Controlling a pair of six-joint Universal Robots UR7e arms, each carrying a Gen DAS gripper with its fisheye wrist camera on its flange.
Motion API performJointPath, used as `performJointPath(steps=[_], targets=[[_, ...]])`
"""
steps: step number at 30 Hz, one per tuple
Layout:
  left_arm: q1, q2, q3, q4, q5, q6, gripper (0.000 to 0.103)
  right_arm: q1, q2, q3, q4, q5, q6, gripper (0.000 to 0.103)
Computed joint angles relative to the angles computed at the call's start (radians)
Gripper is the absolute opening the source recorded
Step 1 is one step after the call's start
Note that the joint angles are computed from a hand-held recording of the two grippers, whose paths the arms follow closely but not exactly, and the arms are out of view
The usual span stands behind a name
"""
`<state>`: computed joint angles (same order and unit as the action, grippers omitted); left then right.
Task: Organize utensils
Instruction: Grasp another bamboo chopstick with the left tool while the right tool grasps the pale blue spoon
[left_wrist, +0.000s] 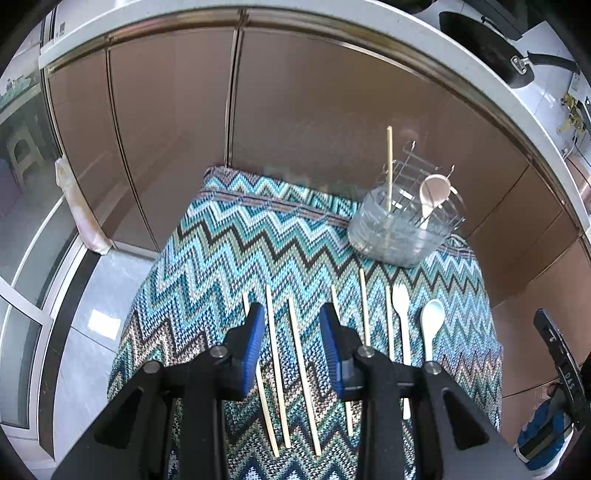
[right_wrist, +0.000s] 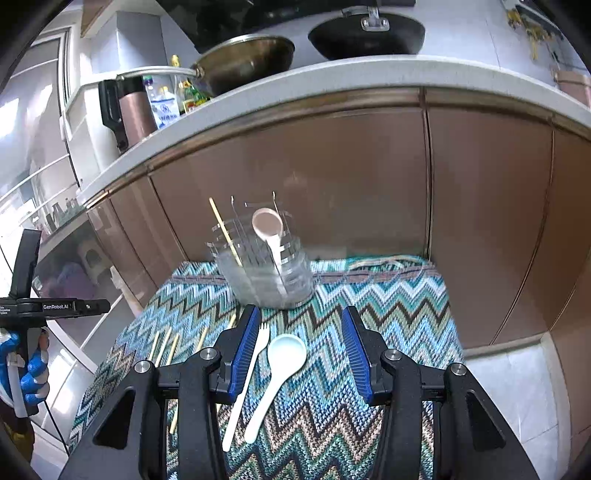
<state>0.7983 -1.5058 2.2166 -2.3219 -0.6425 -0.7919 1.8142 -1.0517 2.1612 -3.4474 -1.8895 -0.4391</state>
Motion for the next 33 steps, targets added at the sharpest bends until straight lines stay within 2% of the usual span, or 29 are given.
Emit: performJointPath(steps=[6,12,23,33], targets=[[0.055,0.028,-0.005,-0.002,-0.039,0.001,0.03,-0.033,0.023,-0.001,0.032,0.009,0.005,0.046],[0.13,0.073,-0.024,-0.058,-0.13,0.054,0.03,-0.057,0.047,-0.007,0.069,0.007,0.01,0.046],[0.253,0.178,-0.116,-0.068,-0.222,0.099,0.028,-0.092,0.079,-0.058,0.192,0.018,0.017,0.046],[0.306,0.242,-0.169,-0.063,-0.248,0.116,0.015,-0.134,0.122,-0.182,0.407,0.058,0.0,0.04]])
